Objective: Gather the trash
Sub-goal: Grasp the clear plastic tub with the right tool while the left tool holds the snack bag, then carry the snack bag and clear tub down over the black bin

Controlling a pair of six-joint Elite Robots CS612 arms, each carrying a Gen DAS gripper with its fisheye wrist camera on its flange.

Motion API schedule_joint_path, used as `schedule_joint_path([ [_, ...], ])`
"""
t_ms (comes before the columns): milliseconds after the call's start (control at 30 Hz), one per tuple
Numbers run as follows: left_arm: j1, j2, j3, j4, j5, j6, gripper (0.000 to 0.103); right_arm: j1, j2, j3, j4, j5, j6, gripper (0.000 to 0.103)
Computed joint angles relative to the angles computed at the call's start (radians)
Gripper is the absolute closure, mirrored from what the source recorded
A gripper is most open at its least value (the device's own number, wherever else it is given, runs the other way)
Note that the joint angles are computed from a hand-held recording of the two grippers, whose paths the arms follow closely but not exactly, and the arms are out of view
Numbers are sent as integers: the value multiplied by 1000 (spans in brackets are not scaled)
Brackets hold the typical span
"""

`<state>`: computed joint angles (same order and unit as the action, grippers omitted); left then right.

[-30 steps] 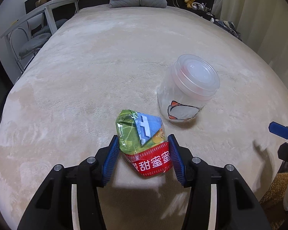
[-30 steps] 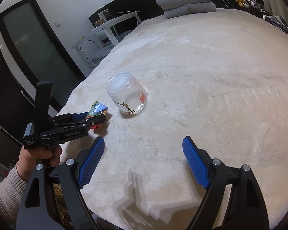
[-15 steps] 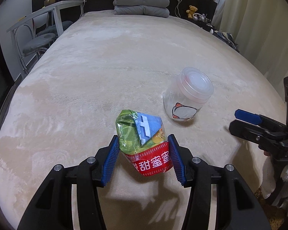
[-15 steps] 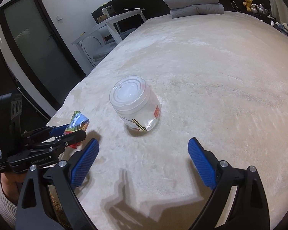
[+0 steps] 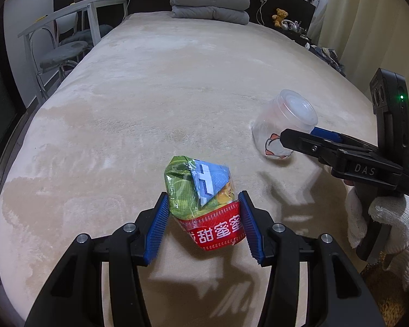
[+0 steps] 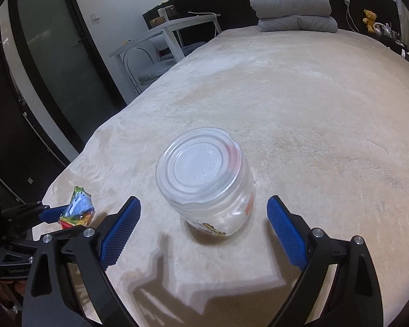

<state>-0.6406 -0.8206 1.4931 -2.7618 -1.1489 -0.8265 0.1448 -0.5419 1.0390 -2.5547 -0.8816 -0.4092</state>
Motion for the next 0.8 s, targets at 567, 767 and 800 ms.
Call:
schedule_joint_path([
  [567, -12, -8, 18, -21, 19, -15, 53, -22, -54, 95, -110, 26, 27, 38],
  [767, -29, -20, 38, -57, 38, -16, 53, -42, -105, 183, -148, 59, 25, 38],
  [800, -33, -21, 38, -60, 46, -13, 53, -46, -115, 200, -157, 66, 24, 38],
])
